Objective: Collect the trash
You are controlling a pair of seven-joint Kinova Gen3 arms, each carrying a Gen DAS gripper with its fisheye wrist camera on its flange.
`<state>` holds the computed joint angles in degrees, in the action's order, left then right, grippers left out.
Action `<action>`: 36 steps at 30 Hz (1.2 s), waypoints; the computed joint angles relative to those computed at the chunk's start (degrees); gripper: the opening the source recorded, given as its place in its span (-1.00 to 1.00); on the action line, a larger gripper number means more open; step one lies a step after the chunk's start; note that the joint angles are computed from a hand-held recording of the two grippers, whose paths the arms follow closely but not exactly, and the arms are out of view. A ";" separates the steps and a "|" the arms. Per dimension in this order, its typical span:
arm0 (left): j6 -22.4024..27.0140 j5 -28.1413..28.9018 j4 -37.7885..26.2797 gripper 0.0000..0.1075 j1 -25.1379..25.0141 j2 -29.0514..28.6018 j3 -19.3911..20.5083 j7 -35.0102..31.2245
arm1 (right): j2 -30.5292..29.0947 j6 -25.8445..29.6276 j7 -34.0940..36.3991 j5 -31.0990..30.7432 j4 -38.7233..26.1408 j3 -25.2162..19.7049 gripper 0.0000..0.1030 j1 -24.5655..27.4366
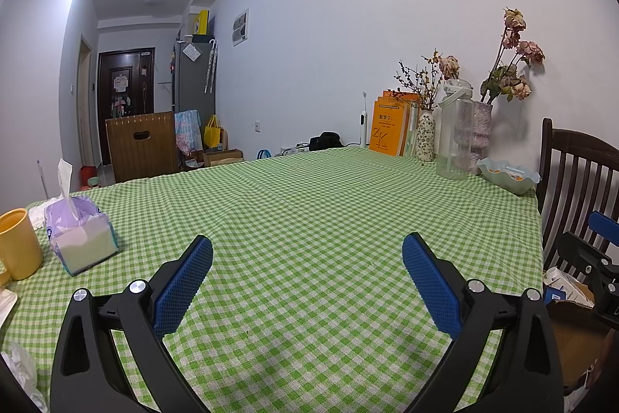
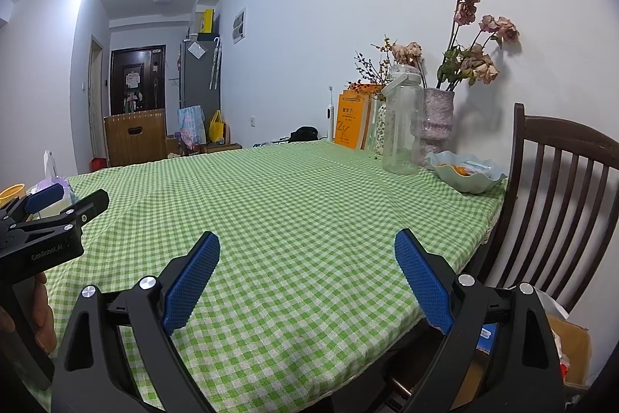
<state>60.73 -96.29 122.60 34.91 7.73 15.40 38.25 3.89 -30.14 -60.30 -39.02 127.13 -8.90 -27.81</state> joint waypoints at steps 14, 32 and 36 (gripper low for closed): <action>0.00 0.05 -0.03 0.77 -0.01 -0.01 0.02 -0.06 | 0.38 1.46 -0.30 1.34 -0.44 0.48 0.71 0.24; 0.33 0.40 -0.04 0.77 0.02 0.35 -0.07 0.17 | -0.01 1.28 -0.77 1.96 -0.09 0.25 0.71 0.51; 0.31 0.32 0.07 0.77 0.05 0.41 -0.13 0.29 | -0.06 1.58 -0.59 1.87 -0.22 0.30 0.71 0.56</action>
<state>61.04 -95.97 122.67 34.95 8.14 15.27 38.54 3.82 -28.55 -60.89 -37.15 126.91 -8.59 -27.25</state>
